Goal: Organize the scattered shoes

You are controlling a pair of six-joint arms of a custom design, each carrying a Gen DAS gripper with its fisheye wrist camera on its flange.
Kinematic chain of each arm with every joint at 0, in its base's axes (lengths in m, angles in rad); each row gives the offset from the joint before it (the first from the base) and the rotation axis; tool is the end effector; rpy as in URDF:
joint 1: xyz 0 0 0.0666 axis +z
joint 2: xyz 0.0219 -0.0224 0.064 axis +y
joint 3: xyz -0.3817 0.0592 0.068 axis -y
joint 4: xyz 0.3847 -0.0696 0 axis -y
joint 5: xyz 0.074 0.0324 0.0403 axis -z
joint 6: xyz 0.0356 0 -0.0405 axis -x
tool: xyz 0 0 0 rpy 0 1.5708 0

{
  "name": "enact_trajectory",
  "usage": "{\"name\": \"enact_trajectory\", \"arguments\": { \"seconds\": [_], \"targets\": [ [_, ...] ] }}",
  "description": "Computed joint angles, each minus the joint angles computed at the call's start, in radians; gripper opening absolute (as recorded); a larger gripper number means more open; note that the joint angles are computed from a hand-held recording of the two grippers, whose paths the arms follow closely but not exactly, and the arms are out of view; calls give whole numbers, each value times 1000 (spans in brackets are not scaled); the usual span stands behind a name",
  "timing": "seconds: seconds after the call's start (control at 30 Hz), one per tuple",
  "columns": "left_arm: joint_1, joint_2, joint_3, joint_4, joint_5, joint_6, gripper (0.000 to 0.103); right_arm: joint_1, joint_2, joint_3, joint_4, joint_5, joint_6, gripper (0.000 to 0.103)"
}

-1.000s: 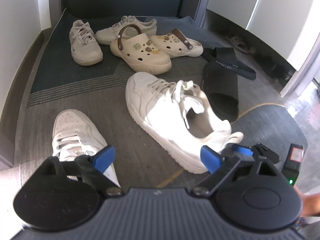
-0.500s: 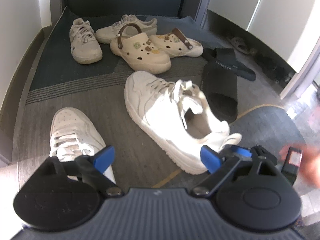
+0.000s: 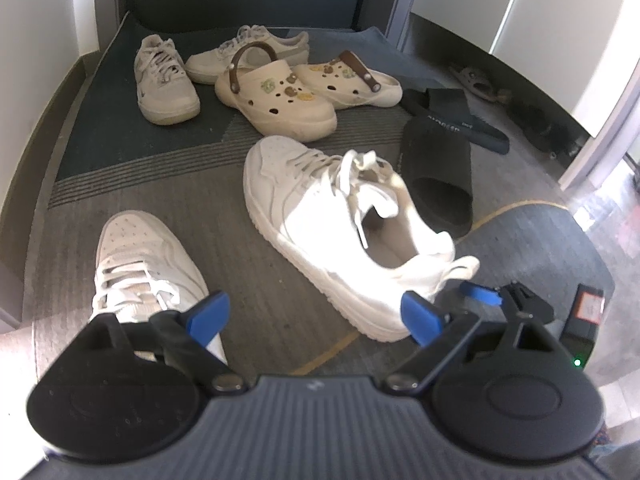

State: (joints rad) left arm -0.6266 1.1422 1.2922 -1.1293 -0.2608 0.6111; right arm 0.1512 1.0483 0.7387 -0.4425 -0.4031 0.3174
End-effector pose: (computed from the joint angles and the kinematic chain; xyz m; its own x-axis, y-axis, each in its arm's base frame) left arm 0.3014 -0.2074 0.4734 -0.8090 -0.0988 -0.5795 -0.0172 0.9893 -0.1446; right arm 0.3287 0.0638 0.3050 -0.5100 -0.3681 -0.7774 -0.6115 0.7908 0.0267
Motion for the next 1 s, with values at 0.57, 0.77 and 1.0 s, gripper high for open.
{"name": "enact_trajectory", "arguments": {
  "seconds": [0.57, 0.77, 1.0],
  "targets": [
    [-12, 16, -2, 1, 8, 0, 94, 1, 1, 0, 0, 1, 2, 95],
    [-14, 14, -8, -1, 12, 7, 94, 3, 1, 0, 1, 2, 2, 95],
    [-8, -1, -13, -3, 10, 10, 94, 6, 1, 0, 2, 5, 0, 95]
  ]
}}
